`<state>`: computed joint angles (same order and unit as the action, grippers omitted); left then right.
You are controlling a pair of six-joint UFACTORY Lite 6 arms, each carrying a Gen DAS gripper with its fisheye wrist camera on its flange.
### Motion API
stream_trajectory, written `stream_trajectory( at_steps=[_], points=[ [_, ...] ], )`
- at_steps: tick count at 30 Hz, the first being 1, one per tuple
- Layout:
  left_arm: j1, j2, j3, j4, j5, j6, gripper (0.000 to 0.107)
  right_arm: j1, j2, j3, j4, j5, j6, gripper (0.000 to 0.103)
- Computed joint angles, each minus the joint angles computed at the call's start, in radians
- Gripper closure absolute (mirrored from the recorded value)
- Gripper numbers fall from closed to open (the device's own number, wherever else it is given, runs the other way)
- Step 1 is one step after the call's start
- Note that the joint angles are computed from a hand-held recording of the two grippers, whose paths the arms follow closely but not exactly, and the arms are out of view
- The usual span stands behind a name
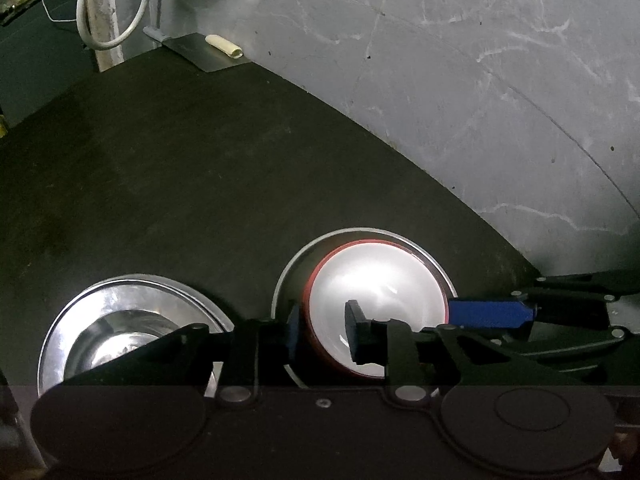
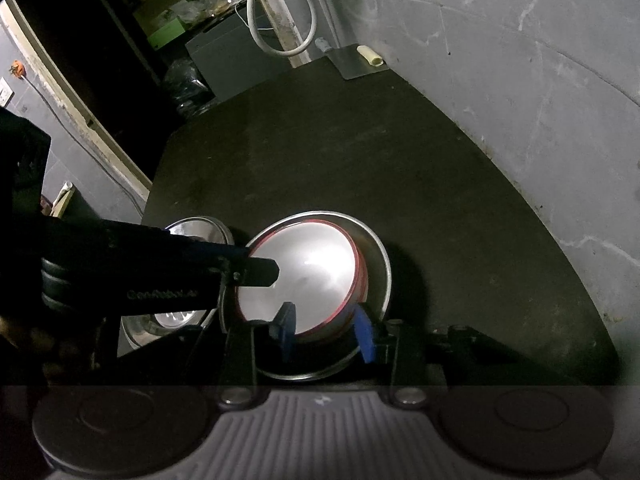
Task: Organize plates and bowls
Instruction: 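Lower the second white bowl into the first white bowl with both grippers, then open both grippers and release the stacked white bowl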
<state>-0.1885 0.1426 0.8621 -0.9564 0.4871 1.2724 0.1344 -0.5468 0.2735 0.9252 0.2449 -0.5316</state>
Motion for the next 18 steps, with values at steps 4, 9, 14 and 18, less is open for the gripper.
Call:
stream_trajectory(
  at_steps=[4,9,14,18],
  points=[
    [0.008,-0.016,-0.006,-0.006,0.001,0.004,0.075,0.000,-0.002,-0.003,0.001,-0.002,-0.007,0.065],
    [0.019,-0.032,-0.008,-0.005,0.000,-0.006,0.066,-0.013,-0.016,-0.010,0.010,0.002,-0.033,0.059],
    [0.020,-0.054,-0.014,-0.013,-0.028,-0.030,0.028,-0.025,-0.041,-0.021,-0.010,0.007,-0.022,0.048],
    [0.031,-0.077,-0.023,-0.030,-0.043,-0.038,0.018,-0.042,-0.068,-0.030,-0.045,0.022,0.002,0.039]
  ],
)
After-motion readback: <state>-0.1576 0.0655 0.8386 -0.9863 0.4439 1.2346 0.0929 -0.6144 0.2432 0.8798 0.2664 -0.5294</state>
